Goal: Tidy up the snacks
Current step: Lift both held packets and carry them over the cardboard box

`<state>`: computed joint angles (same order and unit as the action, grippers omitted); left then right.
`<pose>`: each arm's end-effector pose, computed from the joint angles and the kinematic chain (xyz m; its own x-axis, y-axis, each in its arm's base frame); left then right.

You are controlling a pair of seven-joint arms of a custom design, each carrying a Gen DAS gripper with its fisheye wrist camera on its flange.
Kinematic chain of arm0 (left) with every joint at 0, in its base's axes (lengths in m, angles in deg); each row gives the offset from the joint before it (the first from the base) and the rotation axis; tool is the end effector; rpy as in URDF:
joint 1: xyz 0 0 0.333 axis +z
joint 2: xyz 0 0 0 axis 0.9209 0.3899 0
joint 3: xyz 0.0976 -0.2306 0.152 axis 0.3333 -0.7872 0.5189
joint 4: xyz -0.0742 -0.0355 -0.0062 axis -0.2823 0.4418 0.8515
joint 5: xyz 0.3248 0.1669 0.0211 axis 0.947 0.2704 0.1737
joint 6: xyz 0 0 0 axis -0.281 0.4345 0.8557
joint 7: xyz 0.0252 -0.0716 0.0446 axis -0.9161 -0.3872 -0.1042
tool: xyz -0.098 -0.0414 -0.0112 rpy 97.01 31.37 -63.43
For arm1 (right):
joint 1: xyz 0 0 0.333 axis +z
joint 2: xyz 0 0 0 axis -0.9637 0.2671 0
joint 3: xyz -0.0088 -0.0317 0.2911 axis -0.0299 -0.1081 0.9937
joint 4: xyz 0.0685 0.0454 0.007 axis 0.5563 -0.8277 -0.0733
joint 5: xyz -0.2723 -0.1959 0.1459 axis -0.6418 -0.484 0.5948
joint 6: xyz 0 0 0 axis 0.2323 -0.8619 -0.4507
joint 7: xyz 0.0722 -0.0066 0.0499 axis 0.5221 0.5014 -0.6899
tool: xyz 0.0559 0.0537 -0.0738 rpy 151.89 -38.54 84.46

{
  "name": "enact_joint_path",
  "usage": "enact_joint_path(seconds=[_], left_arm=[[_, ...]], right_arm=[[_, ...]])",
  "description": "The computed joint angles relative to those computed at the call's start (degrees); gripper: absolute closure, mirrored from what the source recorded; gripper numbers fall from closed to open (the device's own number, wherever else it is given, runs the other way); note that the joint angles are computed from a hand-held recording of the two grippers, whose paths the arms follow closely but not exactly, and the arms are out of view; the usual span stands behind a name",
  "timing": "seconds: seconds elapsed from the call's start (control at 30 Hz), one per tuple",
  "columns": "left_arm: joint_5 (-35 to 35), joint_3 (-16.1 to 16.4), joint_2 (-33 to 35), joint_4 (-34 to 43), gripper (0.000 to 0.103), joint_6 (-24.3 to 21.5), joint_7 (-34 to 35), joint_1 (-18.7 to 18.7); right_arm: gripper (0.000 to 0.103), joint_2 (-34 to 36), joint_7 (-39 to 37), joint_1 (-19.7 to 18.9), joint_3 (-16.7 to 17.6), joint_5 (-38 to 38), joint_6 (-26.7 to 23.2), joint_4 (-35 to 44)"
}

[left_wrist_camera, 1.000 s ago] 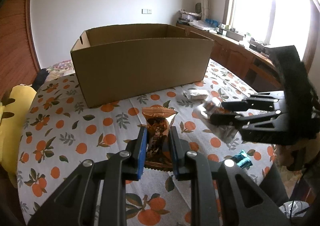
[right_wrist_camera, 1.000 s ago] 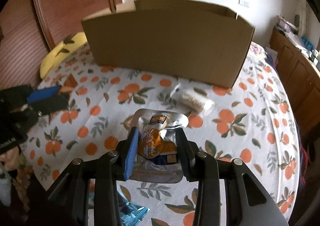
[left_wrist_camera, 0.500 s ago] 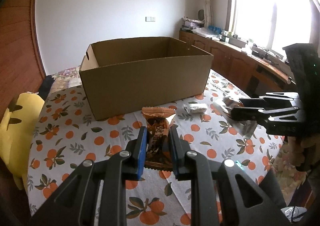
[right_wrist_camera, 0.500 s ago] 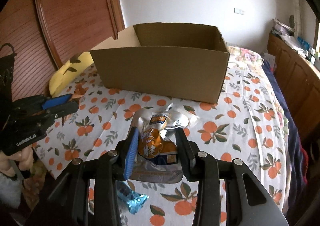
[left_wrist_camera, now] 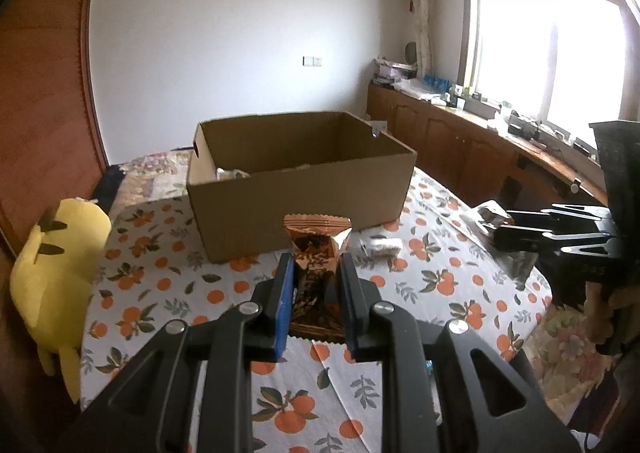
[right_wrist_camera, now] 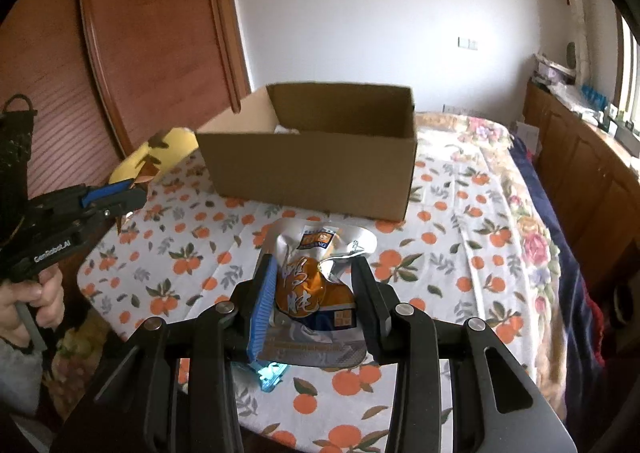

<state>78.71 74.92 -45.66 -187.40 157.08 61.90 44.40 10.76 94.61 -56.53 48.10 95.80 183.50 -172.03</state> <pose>0.4832 -0.3696 0.4306 -0.2403 -0.9687 0.0621 -0.5515 0.0836 -0.8300 0.5242 0.1675 0.4188 0.4602 -0.8827 -0.0955 -0.6025 -0.2314 -0.7639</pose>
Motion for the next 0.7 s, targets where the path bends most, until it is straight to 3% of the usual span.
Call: enact_joint_path(seconds=[0.4,0.7], left_arm=[[0.1,-0.5,-2.4,0.9,0.084,-0.4,0.7,1.3],[-2.7,0.8,2.3,8.8,0.084,-0.1,7.2,1.5]], right_arm=[[0.065,-4.1,5.8,0.0,-1.9,-8.7,0.5,-1.0],[0.065,0.9,12.4,0.4,-1.8,-20.0,0.2,6.8]])
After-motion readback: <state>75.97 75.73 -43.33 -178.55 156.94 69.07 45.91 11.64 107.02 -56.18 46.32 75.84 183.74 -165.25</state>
